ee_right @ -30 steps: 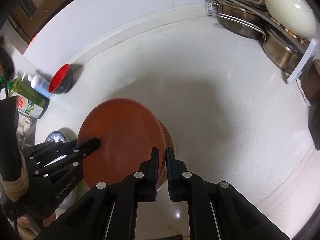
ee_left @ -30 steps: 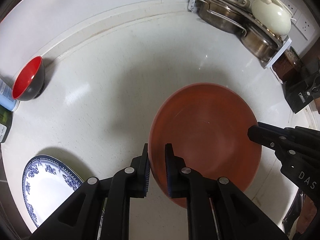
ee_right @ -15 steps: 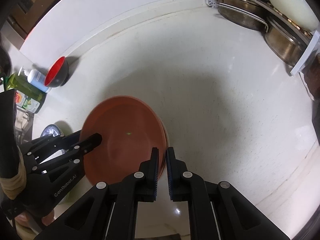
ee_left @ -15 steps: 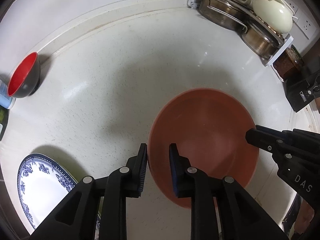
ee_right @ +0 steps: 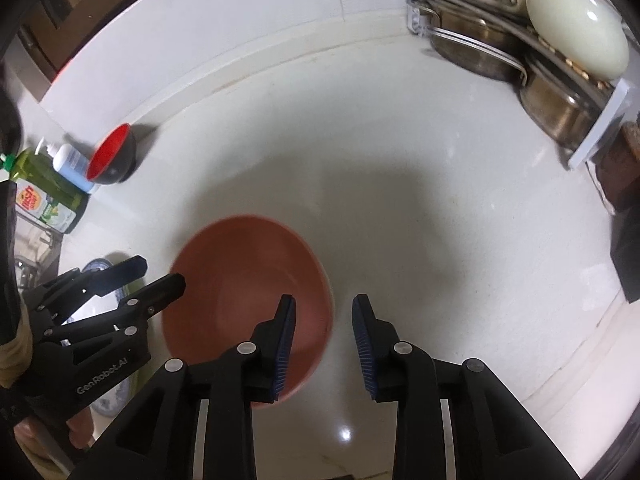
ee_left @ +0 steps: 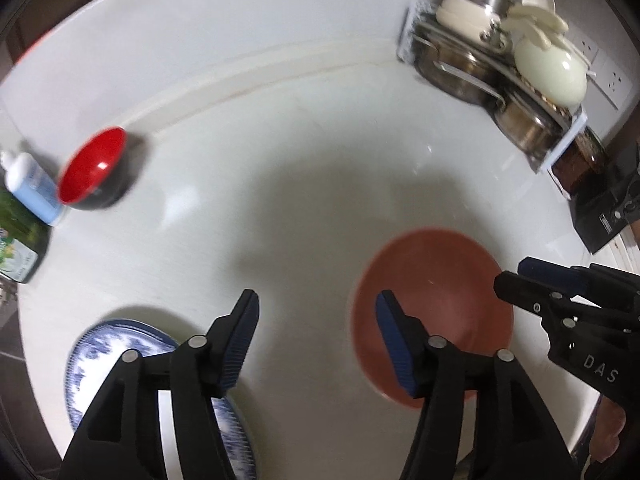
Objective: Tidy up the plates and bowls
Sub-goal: 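Lower the pink bowl into the cream bowl and open both grippers, then move both grippers to the rim of the red bowl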
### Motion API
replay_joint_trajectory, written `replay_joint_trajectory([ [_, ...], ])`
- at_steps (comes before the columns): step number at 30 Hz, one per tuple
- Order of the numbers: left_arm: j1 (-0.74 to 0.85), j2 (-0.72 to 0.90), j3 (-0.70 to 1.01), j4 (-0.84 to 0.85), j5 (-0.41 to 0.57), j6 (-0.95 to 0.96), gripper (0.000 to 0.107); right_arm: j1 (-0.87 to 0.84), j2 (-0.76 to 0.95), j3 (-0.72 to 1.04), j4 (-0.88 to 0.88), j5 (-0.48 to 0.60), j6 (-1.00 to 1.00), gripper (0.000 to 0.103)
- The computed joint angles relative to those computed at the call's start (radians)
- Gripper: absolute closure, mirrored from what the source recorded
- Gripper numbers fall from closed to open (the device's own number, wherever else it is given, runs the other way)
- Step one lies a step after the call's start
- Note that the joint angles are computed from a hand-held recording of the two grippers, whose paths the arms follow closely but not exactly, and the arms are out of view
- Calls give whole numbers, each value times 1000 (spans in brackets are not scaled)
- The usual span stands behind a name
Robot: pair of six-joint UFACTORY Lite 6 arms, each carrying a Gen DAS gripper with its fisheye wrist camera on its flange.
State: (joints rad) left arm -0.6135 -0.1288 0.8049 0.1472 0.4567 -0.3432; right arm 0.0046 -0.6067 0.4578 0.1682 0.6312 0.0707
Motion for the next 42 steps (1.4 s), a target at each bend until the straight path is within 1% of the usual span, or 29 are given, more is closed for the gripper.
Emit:
replay_joint_trajectory([
  [2,30,-31,-2,31,9,-11,40,40,2,23,-16,2,36,70],
  [3,51,-49,-5,41,12,-9,38,67,7,40,-29,-1,60,67],
  [5,101,-79,-11,49,15,9,34,137,26,73,-92,-13,148,64],
  [10,253,-133,-20,8,16,132,25,289,127,182,-222,-51,326,57],
  [11,289,-138,-18,-1,15,158,25,317,153,206,-252,-62,361,55],
  [13,352,-145,-13,-8,13,200,25,359,210,255,-289,-81,409,47],
  [15,423,-149,-3,-27,8,263,25,397,293,324,-306,-110,439,45],
  [18,532,-140,23,-74,-2,371,24,443,411,423,-333,-141,491,45],
  [20,611,-122,50,-138,-7,476,24,462,489,501,-313,-144,489,45],
  [21,632,-111,62,-152,-7,499,24,476,530,548,-319,-137,501,45],
  [23,711,-58,107,-261,-4,631,24,516,593,628,-381,-132,560,45],
  [26,776,18,162,-292,-20,699,24,563,690,749,-444,-113,595,45],
  [31,831,156,253,-270,-70,702,24,610,919,1033,-488,-54,591,45],
  [34,854,247,324,-284,-80,718,24,610,1050,1195,-460,-15,551,45],
  [37,866,345,409,-285,-78,717,25,599,1198,1382,-390,31,469,45],
  [41,862,471,520,-227,-72,651,25,581,1370,1603,-321,88,391,45],
  [42,858,484,529,-214,-73,636,25,574,1437,1694,-292,117,361,45],
])
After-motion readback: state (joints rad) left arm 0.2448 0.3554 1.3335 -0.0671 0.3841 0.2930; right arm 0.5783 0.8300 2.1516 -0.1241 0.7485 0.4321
